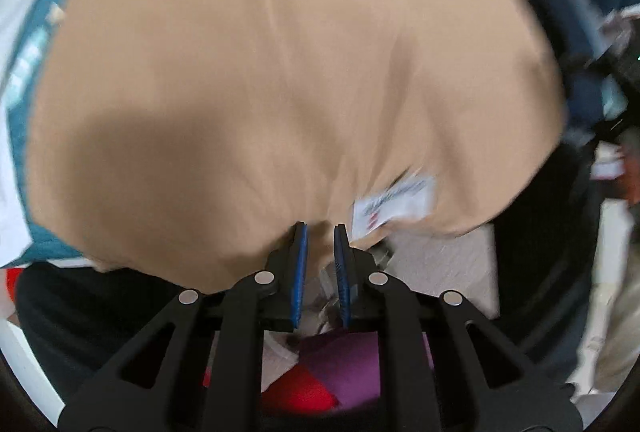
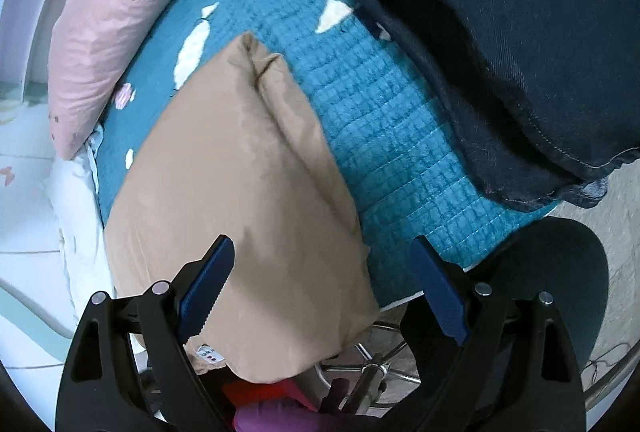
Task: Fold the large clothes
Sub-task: 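Grasp the jacket end with the right tool while the left tool grasps the opposite edge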
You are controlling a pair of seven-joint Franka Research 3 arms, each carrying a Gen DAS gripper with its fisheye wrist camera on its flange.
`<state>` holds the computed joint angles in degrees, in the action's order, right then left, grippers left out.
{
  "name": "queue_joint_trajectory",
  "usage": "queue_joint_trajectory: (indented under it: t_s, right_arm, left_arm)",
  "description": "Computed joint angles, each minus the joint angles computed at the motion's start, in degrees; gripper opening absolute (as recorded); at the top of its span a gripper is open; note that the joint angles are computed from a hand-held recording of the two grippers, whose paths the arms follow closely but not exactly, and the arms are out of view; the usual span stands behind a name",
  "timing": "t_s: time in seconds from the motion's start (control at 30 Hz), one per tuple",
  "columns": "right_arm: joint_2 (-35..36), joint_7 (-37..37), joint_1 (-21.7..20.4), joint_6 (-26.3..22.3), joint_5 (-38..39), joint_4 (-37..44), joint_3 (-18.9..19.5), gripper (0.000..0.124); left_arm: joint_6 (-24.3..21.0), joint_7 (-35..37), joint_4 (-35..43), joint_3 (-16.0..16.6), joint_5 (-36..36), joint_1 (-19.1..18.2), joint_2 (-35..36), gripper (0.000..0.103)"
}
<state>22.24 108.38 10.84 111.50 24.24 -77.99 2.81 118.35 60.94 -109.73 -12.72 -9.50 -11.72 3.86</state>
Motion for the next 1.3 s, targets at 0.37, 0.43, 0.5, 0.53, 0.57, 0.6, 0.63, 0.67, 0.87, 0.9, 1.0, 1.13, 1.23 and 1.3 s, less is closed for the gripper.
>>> queue_joint_trajectory:
  t_s: [0.37, 0.43, 0.5, 0.53, 0.57, 0.6, 0.63, 0.67, 0.87, 0.9, 1.0, 1.13, 1.23, 1.3]
  right_arm:
    - [2.61, -6.91, -4.3, -2.04, 14.92, -2.77, 3.07, 0.086]
    - [3.39, -8.04, -4.32, -1.7, 16.84, -2.84, 3.29, 0.086]
    - [3.89, -7.31, -3.83, -0.73, 17.07, -3.04, 3.04, 0.087]
    - [3.92, -6.97, -3.75, -0.32, 17.33, -3.11, 3.0, 0.087]
    - [4.06, -6.97, -3.74, -0.47, 17.34, -2.76, 3.01, 0.083]
    - [3.79, -7.28, -3.87, -0.12, 17.83, -3.07, 3.1, 0.066]
    - [3.27, -7.87, -4.15, 0.32, 18.84, -3.71, 3.3, 0.055]
    - [2.64, -9.53, -4.85, 0.65, 21.0, -4.59, 3.82, 0.042]
    - [-1.77, -17.28, -5.0, 3.0, 24.86, -8.16, 3.97, 0.029]
    - [-2.23, -17.92, -4.78, 3.4, 25.29, -8.57, 3.9, 0.029]
    - [-1.87, -16.12, -3.04, 3.77, 21.78, -7.95, 2.97, 0.029]
    - [-0.36, -12.33, -2.18, 3.15, 19.12, -7.0, 2.5, 0.029]
    - [0.58, -11.69, -2.07, 2.67, 18.36, -6.02, 2.71, 0.029]
    - [1.3, -11.05, -1.95, 2.11, 17.65, -5.09, 2.78, 0.029]
  left_arm:
    - [2.29, 1.56, 1.32, -1.02, 1.7, -1.95, -2.12, 0.021]
    - [3.15, 1.09, 2.9, -0.89, 2.42, -2.11, -2.08, 0.027]
    - [4.03, 0.97, 4.69, -0.73, 3.3, -2.12, -1.76, 0.029]
    - [4.27, 0.65, 6.08, -0.65, 4.37, -2.11, -1.22, 0.029]
    - [4.51, 0.21, 7.13, -0.58, 5.38, -2.1, -0.74, 0.029]
    - [4.85, -0.33, 8.2, -0.46, 6.38, -2.03, -0.11, 0.031]
    - [4.73, -1.51, 10.02, -0.26, 7.84, -1.95, 1.01, 0.036]
    - [4.4, -2.92, 11.94, -0.04, 9.44, -1.89, 2.26, 0.038]
    - [3.07, -10.35, 21.96, 1.5, 18.44, -1.9, 9.73, 0.048]
    - [2.31, -11.61, 23.96, 1.8, 20.14, -2.17, 11.32, 0.048]
    - [0.42, -14.43, 31.38, 2.6, 21.45, -2.09, 17.19, 0.048]
    - [-4.17, -16.42, 41.91, 3.35, 21.57, -2.27, 25.3, 0.025]
    - [-4.11, -18.23, 45.13, 3.3, 19.56, -1.64, 28.72, 0.017]
    - [-5.22, -18.21, 48.43, 3.78, 20.41, -2.32, 31.36, 0.012]
